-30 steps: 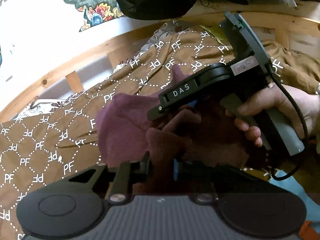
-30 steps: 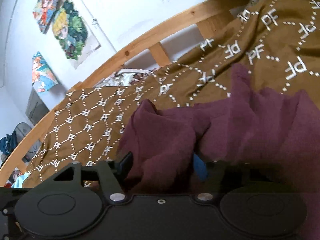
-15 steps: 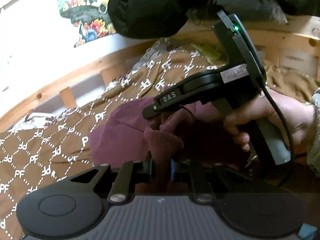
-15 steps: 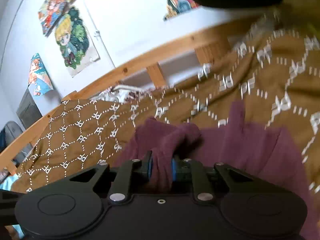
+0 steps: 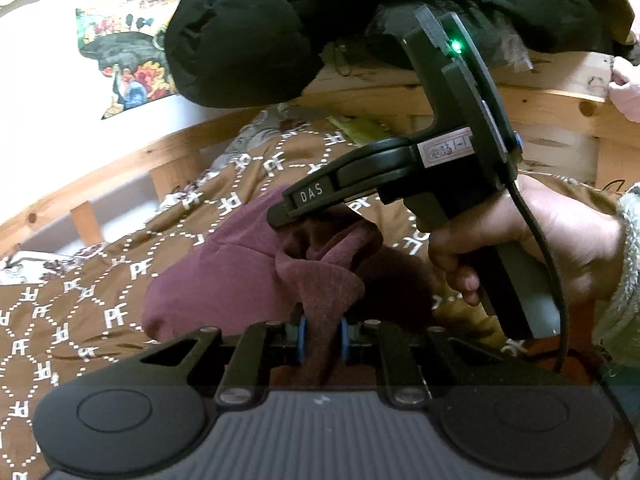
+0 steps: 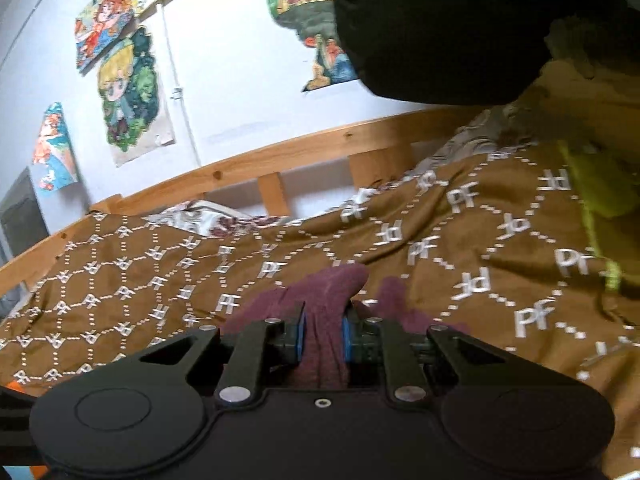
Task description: Fold small clothes
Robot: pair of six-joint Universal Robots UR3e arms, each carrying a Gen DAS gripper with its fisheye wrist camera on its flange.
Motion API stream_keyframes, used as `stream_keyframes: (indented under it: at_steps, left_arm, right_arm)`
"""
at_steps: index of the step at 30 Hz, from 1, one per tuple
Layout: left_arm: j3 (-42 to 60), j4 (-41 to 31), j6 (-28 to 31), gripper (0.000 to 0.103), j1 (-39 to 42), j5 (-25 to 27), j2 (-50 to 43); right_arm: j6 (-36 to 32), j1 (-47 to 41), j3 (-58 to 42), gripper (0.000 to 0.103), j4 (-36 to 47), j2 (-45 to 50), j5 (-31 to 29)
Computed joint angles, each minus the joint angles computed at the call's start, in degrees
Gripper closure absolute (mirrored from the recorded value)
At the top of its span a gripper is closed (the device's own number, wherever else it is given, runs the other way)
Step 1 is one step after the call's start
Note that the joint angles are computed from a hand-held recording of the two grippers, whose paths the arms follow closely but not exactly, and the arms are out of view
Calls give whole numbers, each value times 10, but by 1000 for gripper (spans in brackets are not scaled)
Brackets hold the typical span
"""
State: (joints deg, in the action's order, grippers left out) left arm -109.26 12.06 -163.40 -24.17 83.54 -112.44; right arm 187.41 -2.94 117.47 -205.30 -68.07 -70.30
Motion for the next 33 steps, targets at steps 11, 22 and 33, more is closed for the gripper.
stream_keyframes:
  at_steps: [11, 22, 33]
  left_arm:
    - [40, -4, -5, 86, -23, -14, -54]
    - [53, 1, 6, 78, -47, 20, -84]
    - [-27, 32, -83, 25, -20, 13, 11]
  right_arm:
    - [-32, -25, 57, 85, 20, -42, -32]
    - [-37, -51, 90, 82, 48, -43, -31]
    - [-19, -59, 91, 47, 51, -42, -35]
